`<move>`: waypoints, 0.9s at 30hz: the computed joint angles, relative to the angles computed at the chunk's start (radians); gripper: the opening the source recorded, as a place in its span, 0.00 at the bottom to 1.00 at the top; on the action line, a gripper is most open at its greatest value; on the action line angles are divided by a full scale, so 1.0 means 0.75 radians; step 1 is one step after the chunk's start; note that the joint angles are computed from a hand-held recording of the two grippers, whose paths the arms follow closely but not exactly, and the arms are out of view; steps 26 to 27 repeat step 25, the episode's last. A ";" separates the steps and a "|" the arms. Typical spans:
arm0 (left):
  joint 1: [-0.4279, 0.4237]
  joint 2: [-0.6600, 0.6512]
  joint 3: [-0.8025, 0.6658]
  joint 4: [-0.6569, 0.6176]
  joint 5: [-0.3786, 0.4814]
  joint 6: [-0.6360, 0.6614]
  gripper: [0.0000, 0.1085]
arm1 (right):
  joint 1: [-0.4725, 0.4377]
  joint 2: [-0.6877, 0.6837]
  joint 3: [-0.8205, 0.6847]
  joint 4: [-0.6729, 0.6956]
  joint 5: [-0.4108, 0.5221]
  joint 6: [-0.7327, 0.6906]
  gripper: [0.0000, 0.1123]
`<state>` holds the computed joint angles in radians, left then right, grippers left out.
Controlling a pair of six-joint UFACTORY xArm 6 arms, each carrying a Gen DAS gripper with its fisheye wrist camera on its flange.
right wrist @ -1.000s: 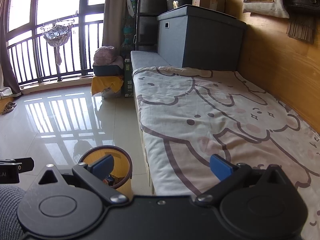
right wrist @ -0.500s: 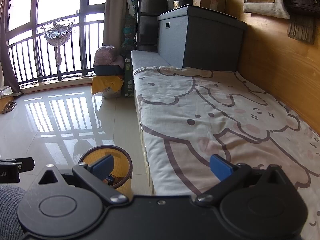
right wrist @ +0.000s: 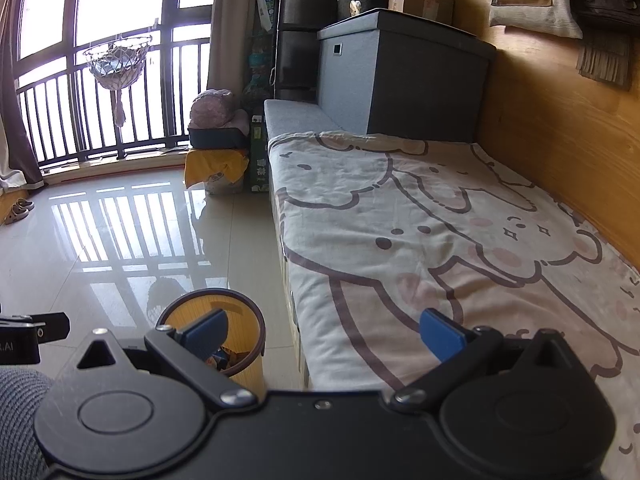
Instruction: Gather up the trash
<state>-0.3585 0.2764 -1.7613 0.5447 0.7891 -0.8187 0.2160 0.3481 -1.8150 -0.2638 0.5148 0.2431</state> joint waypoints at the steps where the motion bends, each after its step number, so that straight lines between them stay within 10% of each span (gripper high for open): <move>1: 0.000 0.000 0.000 0.000 0.000 0.000 0.95 | -0.001 0.001 -0.001 0.001 0.001 -0.001 0.92; 27: -0.007 0.013 -0.008 -0.003 0.002 -0.003 0.95 | 0.003 0.006 -0.002 0.005 0.001 -0.011 0.92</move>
